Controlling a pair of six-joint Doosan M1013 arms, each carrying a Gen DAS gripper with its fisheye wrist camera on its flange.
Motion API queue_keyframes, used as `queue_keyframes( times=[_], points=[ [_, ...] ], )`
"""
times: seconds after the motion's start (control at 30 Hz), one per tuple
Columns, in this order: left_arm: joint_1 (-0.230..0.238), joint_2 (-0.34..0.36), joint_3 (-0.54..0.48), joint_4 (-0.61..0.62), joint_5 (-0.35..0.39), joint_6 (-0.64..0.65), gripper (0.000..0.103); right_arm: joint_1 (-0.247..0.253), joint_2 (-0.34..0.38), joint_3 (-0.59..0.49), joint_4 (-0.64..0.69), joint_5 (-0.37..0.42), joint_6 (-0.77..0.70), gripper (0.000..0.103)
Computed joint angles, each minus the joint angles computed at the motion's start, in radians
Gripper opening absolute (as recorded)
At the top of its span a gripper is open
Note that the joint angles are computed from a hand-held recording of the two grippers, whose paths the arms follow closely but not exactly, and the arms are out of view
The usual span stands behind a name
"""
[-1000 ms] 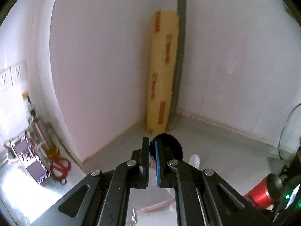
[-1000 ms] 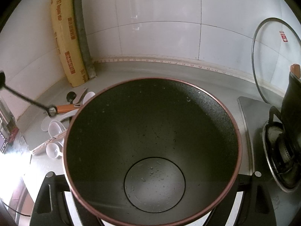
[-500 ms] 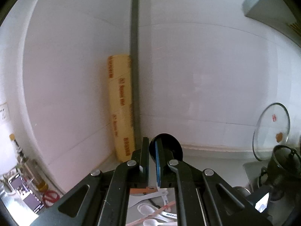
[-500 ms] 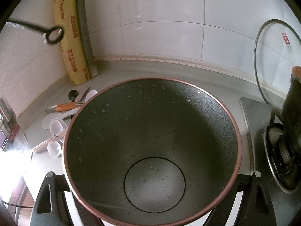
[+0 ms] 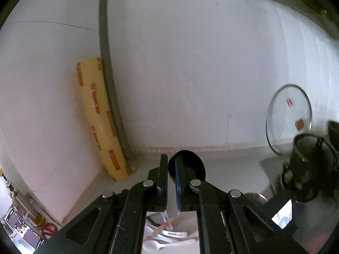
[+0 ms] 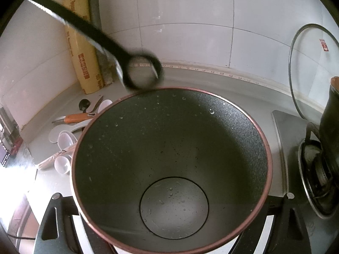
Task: Organize utensils
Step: 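Lift the black ladle and lower its handle into the held red canister, then open the left tool to release the ladle inside the canister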
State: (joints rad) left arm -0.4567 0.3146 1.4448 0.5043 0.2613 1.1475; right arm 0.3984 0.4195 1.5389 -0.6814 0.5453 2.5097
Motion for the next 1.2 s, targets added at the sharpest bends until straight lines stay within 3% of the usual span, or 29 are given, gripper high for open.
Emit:
queue_keyframes(
  times=[0.1,0.27,0.53,0.77,0.97,1.2],
  points=[
    [-0.005,0.015,-0.012,-0.120,0.030,0.138,0.006,0.000,0.001,-0.001,0.001,0.000,-0.005,0.090],
    [-0.001,0.032,-0.023,-0.427,0.077,0.428,0.007,0.001,0.002,-0.003,-0.001,0.002,-0.005,0.090],
    [0.032,0.071,-0.060,-0.794,0.201,0.677,0.007,0.001,0.004,-0.005,0.002,0.003,-0.007,0.090],
    [0.049,0.089,-0.074,-0.969,0.264,0.805,0.008,0.003,0.006,-0.010,0.001,0.013,-0.010,0.090],
    [0.053,0.097,-0.084,-1.002,0.301,0.829,0.009,0.005,0.007,-0.012,0.001,0.017,-0.009,0.090],
    [0.067,0.106,-0.094,-1.100,0.358,0.877,0.032,0.009,0.008,-0.017,-0.007,0.029,0.006,0.090]
  ],
)
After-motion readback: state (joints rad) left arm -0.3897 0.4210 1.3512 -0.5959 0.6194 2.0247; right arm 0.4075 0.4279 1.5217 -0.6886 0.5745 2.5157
